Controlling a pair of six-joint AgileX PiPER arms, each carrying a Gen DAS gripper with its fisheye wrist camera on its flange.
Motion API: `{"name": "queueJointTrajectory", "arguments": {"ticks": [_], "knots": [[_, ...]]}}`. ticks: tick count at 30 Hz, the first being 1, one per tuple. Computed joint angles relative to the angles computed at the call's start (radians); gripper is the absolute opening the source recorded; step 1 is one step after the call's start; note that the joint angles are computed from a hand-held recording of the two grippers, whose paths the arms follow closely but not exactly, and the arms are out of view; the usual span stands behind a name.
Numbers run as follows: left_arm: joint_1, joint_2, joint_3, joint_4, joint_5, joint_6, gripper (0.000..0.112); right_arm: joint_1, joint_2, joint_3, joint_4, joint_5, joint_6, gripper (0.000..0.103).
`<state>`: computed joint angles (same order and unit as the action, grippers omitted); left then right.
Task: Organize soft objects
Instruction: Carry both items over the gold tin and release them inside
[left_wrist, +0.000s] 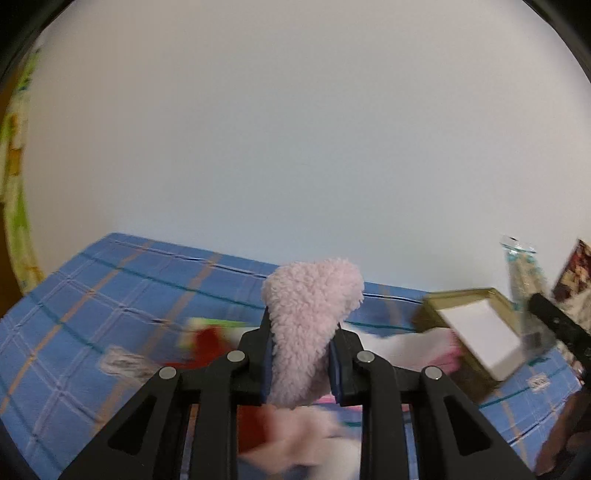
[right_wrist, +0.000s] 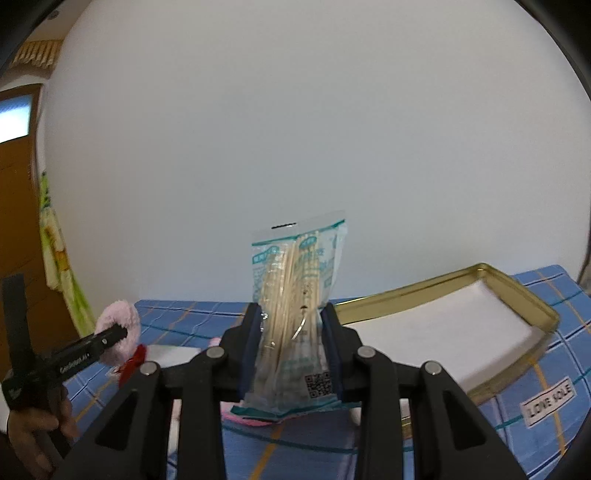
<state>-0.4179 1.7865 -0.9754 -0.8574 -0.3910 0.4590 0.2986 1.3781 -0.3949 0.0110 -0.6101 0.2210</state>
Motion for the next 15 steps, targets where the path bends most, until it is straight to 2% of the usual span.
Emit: {"name": "queueJointTrajectory", "arguments": {"ticks": [4,10,15], "knots": [[-0.093,0.082,-0.139,-0.143,0.021,0.147,0.026,-0.096,-0.009,0.007,-0.043,0.005,0.004,0.033],[-0.183,0.207,-0.354,-0.293,0.078,0.300,0.026,-0.353,-0.008,0.013,-0.269,-0.003,0.147,0.033],[-0.251,0.342,-0.594,-0.668,0.107,0.699,0.026,-0.501,0.036,-0.019,-0.357,0.004,0.182,0.033]]}}
